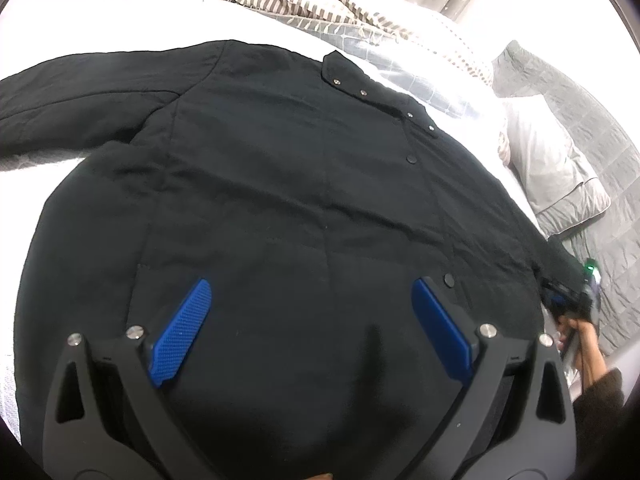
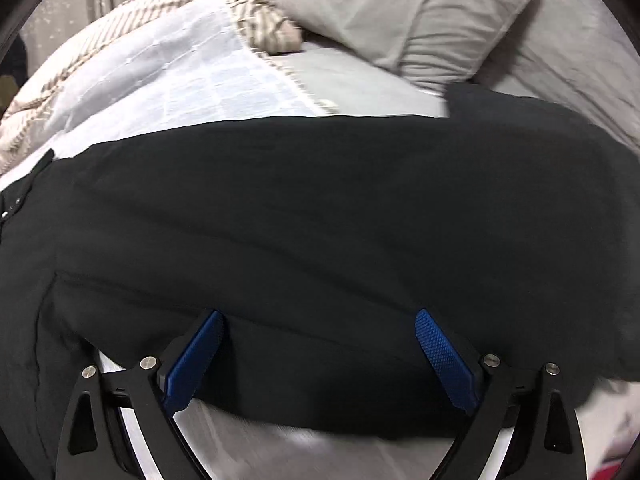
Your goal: Fold large clothes
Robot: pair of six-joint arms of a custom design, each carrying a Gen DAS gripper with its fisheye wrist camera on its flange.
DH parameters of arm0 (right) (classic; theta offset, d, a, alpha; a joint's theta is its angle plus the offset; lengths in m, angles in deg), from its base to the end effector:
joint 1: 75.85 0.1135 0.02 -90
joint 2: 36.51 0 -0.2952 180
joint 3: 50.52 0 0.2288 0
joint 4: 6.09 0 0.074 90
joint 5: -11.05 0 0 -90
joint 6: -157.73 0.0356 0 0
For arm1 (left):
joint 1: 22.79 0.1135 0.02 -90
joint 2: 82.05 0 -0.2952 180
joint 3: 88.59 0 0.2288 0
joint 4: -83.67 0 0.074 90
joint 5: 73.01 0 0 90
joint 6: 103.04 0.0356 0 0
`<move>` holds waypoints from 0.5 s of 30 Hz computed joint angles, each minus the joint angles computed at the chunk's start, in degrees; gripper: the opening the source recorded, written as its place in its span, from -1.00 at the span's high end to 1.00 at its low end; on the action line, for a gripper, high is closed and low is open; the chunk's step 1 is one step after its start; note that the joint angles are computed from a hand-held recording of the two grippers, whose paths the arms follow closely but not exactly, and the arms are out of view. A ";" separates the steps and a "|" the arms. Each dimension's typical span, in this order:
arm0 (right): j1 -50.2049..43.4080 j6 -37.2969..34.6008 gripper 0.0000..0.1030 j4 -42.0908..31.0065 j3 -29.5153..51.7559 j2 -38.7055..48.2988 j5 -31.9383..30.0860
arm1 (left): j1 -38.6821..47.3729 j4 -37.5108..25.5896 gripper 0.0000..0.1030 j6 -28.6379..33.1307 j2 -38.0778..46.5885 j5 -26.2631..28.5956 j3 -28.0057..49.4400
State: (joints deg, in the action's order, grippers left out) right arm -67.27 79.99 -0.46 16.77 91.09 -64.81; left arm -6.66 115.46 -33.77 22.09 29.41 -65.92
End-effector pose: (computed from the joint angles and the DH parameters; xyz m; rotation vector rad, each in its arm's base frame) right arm 0.3733 0.0475 0.0601 0.1781 2.4843 -0.1603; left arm 0.1908 0.0472 0.0906 -0.6764 2.3371 -0.3001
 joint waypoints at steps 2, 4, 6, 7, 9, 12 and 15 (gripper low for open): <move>1.59 0.34 -0.88 0.90 -4.59 -4.26 -1.82 | -1.35 0.05 -0.95 0.41 0.34 -1.75 0.18; 3.78 0.41 -0.89 5.12 -9.86 -8.09 -6.11 | -3.21 0.63 -0.95 1.03 1.10 -4.13 0.22; 7.98 -0.04 -0.90 8.69 -14.36 -11.34 -8.52 | -5.30 1.97 -0.95 1.14 2.87 -6.50 0.39; 10.25 -0.60 -0.90 9.99 -15.62 -11.87 -9.02 | -5.97 3.01 -0.95 1.44 4.09 -7.25 0.29; 15.03 -1.20 -0.90 13.13 -18.48 -11.68 -9.20 | -7.22 6.07 -0.95 1.95 7.05 -9.08 -0.17; 18.41 -2.64 -0.90 17.29 -19.81 -5.51 -10.68 | -8.78 10.38 -0.95 3.09 10.42 -11.40 -1.20; 18.49 -2.92 -0.93 28.54 -23.83 1.89 -12.06 | -10.14 12.50 -0.95 5.14 12.23 -13.39 -2.05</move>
State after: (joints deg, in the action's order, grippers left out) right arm -48.79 77.07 28.08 -7.06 92.97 -76.87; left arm -16.80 127.96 -28.63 34.32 16.02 -67.97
